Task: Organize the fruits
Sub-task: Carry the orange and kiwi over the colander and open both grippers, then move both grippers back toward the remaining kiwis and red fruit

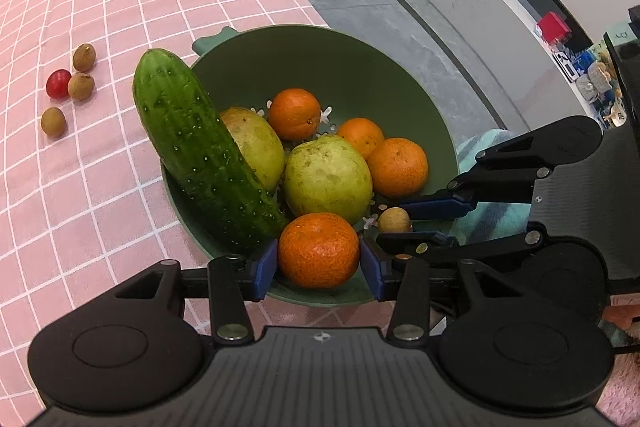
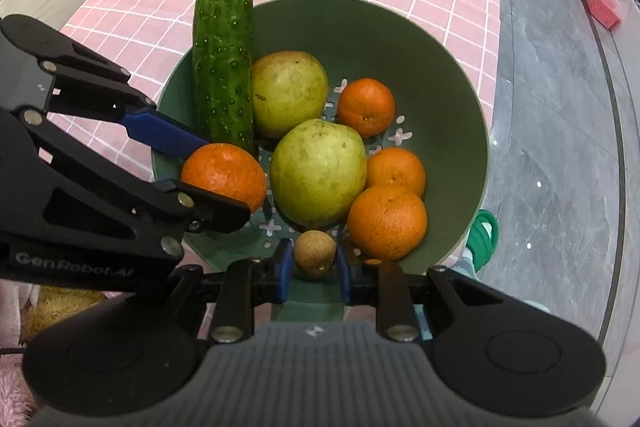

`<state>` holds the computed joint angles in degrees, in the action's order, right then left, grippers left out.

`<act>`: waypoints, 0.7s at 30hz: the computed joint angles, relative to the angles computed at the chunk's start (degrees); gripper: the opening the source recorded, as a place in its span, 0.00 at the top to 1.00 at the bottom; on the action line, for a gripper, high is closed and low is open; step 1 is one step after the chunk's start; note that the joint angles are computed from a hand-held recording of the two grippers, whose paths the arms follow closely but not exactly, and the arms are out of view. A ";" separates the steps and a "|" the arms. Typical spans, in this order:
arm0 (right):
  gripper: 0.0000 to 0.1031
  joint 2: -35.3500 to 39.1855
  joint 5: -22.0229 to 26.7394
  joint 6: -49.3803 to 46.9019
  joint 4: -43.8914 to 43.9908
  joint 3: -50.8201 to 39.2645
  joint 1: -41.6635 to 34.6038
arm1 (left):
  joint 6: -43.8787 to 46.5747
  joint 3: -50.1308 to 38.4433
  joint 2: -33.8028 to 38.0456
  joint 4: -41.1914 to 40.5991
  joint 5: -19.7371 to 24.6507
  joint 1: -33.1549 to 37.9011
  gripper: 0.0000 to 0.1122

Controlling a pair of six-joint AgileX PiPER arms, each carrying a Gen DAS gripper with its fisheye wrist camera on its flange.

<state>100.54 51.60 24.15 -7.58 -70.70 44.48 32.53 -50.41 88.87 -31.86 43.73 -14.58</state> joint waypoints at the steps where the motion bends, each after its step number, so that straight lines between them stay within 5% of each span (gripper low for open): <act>1: 0.81 0.32 0.15 0.03 -0.02 -0.38 0.02 | 0.13 0.01 0.02 -0.12 -0.06 0.07 0.52; 9: 0.81 0.40 -0.30 0.56 -0.26 0.02 -0.13 | 2.73 0.52 -0.88 -2.81 0.40 1.96 0.38; 21: 0.80 0.44 -0.07 1.40 -0.74 -0.11 0.27 | 5.76 0.96 -7.52 -4.28 4.52 5.53 0.36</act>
